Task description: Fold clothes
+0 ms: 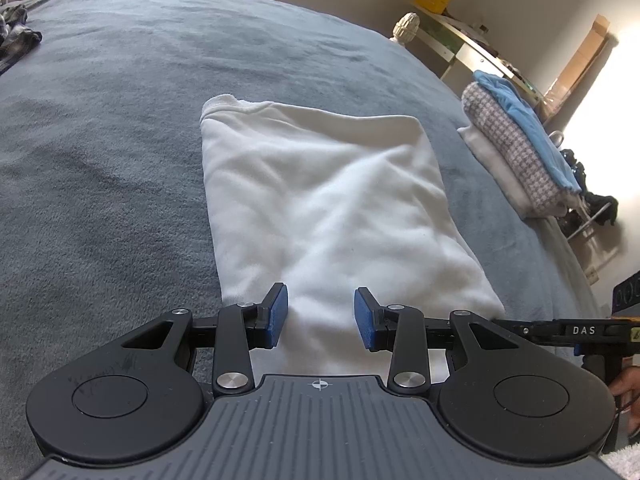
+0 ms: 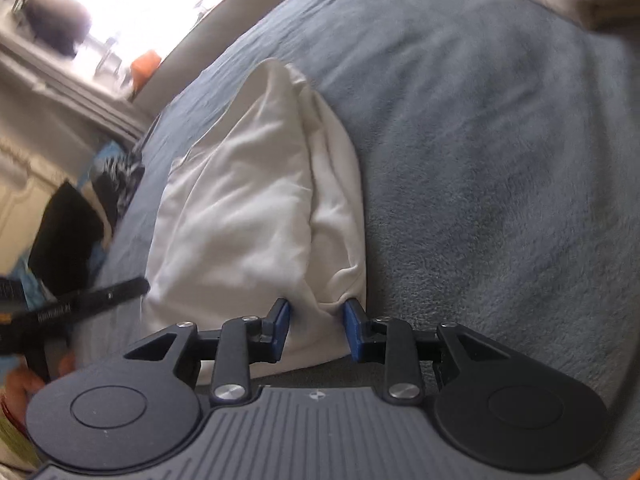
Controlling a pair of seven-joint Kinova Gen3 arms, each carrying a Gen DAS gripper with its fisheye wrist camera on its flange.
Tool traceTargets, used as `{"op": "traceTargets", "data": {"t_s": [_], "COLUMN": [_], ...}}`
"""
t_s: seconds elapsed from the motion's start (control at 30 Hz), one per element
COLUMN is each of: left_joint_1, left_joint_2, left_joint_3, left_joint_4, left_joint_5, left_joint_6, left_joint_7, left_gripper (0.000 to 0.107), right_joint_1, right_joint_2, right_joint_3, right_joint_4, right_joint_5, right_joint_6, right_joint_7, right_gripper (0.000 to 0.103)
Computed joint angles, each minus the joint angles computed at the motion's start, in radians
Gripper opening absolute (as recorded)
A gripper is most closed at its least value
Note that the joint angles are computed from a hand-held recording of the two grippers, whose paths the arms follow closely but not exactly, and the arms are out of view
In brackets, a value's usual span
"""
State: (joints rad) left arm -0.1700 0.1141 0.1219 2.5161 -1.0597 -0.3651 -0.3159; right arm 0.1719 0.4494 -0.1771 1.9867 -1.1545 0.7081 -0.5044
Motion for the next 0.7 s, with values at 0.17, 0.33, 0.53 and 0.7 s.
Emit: {"op": "traceTargets", "data": {"t_s": [0.17,0.33,0.53,0.7], "left_joint_1": [0.0,-0.013,-0.021,-0.02], "left_joint_2": [0.002,0.008,0.016,0.019], "left_joint_3": [0.0,0.002,0.0,0.0], "left_joint_4": [0.004,-0.003,-0.005,-0.006], "left_joint_5": [0.014,-0.017,-0.031,-0.017], "left_joint_6": [-0.004,-0.01,-0.019,-0.018], "left_joint_7": [-0.012,0.014,0.018,-0.006], "left_gripper": [0.036,0.036,0.036,0.036], "right_joint_1": [0.036,0.013,0.008,0.012], "right_joint_2": [-0.008,-0.009,-0.006,0.023], "right_joint_3": [-0.006,0.028,0.043,0.044], "right_joint_4": [0.034,0.045,0.048,0.053], "right_joint_5": [-0.088,-0.098,-0.101,-0.109], "right_joint_6": [0.035,0.05,0.066,0.062], "right_joint_7": [0.094,0.103,0.089,0.073], "right_gripper": [0.009,0.009,0.009,0.009]}}
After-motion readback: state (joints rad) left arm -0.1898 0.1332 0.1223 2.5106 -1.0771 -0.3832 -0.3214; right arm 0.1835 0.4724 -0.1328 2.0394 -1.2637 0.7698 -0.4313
